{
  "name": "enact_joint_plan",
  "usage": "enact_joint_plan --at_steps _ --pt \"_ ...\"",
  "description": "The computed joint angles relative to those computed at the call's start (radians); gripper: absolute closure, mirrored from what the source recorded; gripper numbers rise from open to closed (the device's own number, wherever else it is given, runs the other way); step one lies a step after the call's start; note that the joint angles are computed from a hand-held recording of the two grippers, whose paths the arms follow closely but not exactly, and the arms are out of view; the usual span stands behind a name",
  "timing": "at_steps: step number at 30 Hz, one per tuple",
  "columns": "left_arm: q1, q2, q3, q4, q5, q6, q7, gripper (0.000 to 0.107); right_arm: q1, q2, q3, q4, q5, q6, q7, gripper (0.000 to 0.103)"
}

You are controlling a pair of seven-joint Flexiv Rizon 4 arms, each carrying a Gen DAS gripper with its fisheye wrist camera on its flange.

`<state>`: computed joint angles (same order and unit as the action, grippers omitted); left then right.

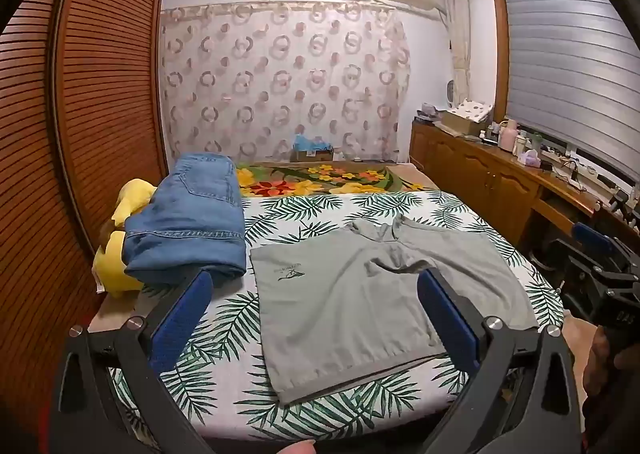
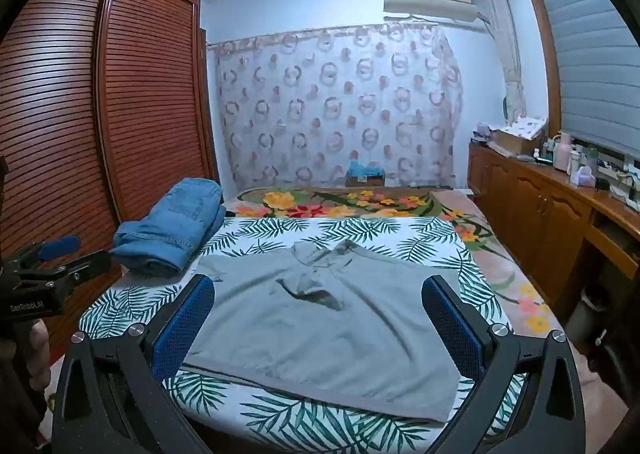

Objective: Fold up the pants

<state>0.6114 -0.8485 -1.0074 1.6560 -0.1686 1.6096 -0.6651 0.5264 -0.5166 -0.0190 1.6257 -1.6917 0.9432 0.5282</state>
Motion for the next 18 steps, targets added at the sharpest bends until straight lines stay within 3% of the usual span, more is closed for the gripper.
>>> enact_joint_plan --at_steps 18 --pt "-0.003 0.006 0.007 0.000 -0.007 -0.004 0.001 0.004 0.007 -0.001 -0.004 -0.002 0.004 -0.011 -0.004 0.000"
